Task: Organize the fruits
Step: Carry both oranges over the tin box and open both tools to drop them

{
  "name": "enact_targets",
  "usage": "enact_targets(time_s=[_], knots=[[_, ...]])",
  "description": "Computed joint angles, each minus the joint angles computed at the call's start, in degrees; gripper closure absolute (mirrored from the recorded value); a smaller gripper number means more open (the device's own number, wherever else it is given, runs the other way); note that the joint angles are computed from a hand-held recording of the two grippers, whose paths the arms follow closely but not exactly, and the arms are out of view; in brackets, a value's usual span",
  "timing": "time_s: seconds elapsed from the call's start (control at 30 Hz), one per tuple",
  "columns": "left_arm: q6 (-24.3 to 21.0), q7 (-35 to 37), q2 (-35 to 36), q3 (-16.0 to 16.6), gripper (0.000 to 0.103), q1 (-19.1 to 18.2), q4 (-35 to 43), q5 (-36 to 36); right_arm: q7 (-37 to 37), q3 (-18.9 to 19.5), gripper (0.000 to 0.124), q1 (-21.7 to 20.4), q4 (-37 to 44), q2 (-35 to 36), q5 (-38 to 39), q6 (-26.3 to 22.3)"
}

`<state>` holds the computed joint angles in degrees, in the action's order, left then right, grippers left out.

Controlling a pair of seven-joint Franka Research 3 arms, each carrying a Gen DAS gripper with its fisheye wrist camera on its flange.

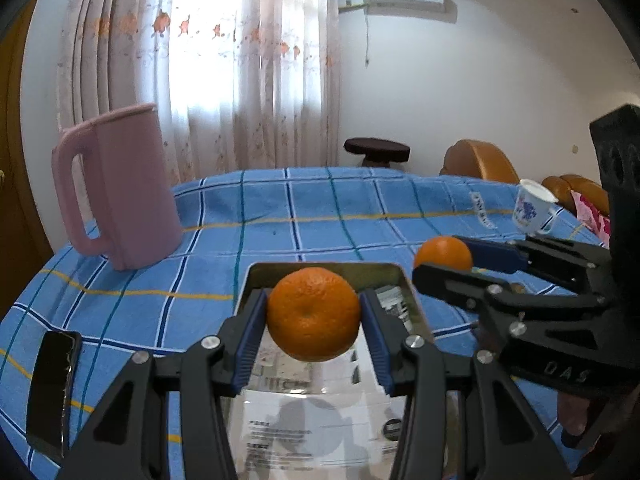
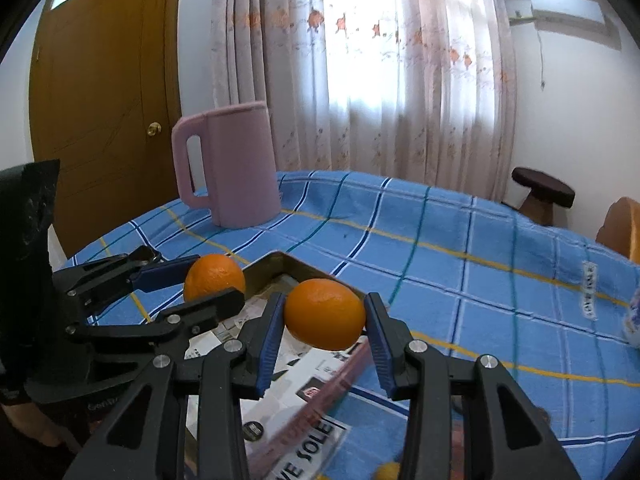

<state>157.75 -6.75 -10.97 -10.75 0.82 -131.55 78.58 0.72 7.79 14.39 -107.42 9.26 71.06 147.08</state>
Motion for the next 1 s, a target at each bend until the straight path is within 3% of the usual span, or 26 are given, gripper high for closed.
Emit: enact_targets(time_s=[0.57,0.8,0.9,1.0], knots=[[0.1,10.9,1.8,1.3,0.054,1.2,-1.2,-11.0,8.8,1.5,0.081,2.1,0.5,3.6,-12.4,2.5],[-2.0,11.4,1.6,0.9,0.053,0.9,-1.2,-11.2,9.9,2.0,0.081,1.5,-0.1,3.6,-14.1,2.1],[-3.3,10.1,1.0,0.5,0.046,0.8,-1.5,-11.3,10.0,2.1,0.078,1.5,-0.7,3.0,-13.8,2.9],[-5.3,6.4,-0.9,-0.6,0.031,0.8,-2.4,-8.0,7.2,2.2,0.063,0.7,-1.9,1.6,-9.7,3.4]])
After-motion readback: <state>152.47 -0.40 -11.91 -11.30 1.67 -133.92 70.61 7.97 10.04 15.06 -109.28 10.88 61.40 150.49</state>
